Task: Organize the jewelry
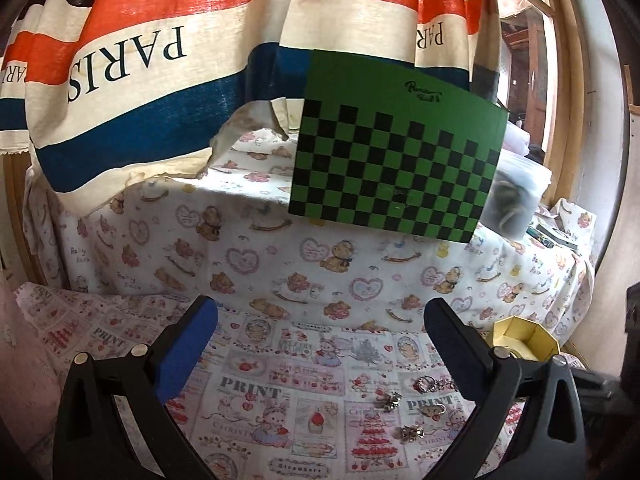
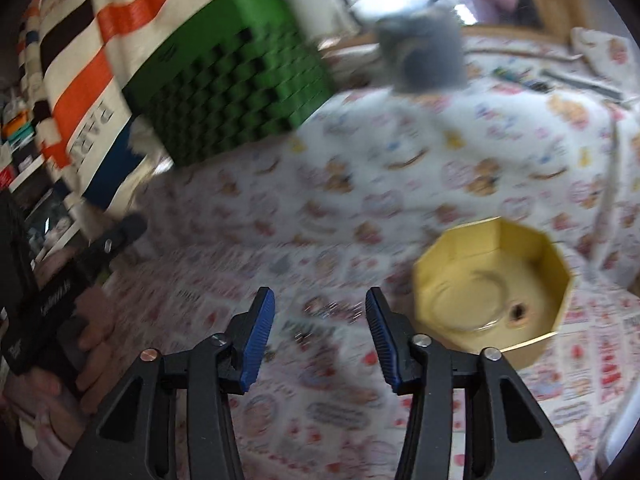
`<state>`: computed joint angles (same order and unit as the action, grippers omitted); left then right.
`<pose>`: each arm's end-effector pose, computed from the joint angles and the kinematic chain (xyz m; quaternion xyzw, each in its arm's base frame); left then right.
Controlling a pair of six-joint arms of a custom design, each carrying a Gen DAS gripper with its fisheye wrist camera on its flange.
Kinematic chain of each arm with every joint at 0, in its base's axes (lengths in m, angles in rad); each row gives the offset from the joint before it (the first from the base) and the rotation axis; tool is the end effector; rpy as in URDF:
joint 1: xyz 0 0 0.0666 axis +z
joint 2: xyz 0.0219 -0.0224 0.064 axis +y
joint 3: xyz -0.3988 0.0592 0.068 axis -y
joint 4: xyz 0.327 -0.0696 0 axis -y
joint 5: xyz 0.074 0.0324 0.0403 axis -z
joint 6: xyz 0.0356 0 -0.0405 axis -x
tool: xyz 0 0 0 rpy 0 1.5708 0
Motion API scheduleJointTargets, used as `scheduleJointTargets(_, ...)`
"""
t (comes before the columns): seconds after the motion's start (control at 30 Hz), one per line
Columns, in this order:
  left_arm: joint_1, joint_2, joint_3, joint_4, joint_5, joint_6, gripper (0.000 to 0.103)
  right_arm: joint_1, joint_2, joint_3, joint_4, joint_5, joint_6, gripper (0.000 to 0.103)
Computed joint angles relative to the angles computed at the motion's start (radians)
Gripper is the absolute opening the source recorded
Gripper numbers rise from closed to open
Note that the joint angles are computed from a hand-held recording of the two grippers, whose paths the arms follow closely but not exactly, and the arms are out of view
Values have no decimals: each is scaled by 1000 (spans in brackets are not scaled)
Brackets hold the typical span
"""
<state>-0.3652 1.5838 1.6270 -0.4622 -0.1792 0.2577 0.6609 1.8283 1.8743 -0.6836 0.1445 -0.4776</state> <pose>0.4890 -0.1806 0.4981 -0.0038 0.8368 -0.0948 0.5393 0.4798 0.3661 0.4488 -0.0492 0.8900 0.1875 0.4127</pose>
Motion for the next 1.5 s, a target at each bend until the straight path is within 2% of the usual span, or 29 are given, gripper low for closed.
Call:
scheduleJointTargets(0.07, 4, 1, 2, -5, 1, 13, 102, 13, 40, 51, -42, 3, 13, 37)
scheduleJointTargets(0.23, 22, 20, 27, -52, 27, 60, 102, 29, 136, 175, -135, 5, 14, 21)
scheduleJointTargets(0.3, 26, 26, 33, -64, 31, 72, 102, 33, 167, 220, -178, 20, 17, 19)
scheduleJointTargets(0.43, 28, 35, 42, -77, 38, 69, 102, 43, 210, 281, -237, 68, 45, 13)
scheduleJointTargets(0.53, 24, 39, 46, -82, 41, 59, 102, 45, 240, 317, -273, 62, 48, 7)
scheduleJointTargets(0.77, 14, 51, 52, -90, 21, 34, 102, 41, 209, 261, -232, 47, 35, 3)
scheduleJointTargets(1.17, 12, 64, 60, -100, 22, 18, 102, 21, 37, 42, -41, 70, 2, 2)
scheduleJointTargets(1.3, 18, 77, 79, -120, 90, 16, 101, 9, 7, 10, -8, 63, -28, 2)
scheduleJointTargets(1.37, 23, 95, 112, -145, 170, -27, 92, 3, -4, 2, -6, 64, -40, 2)
scheduleJointTargets(1.5, 25, 139, 179, -238, 259, -51, 74, -4, -11, -11, -3, 63, -52, 2)
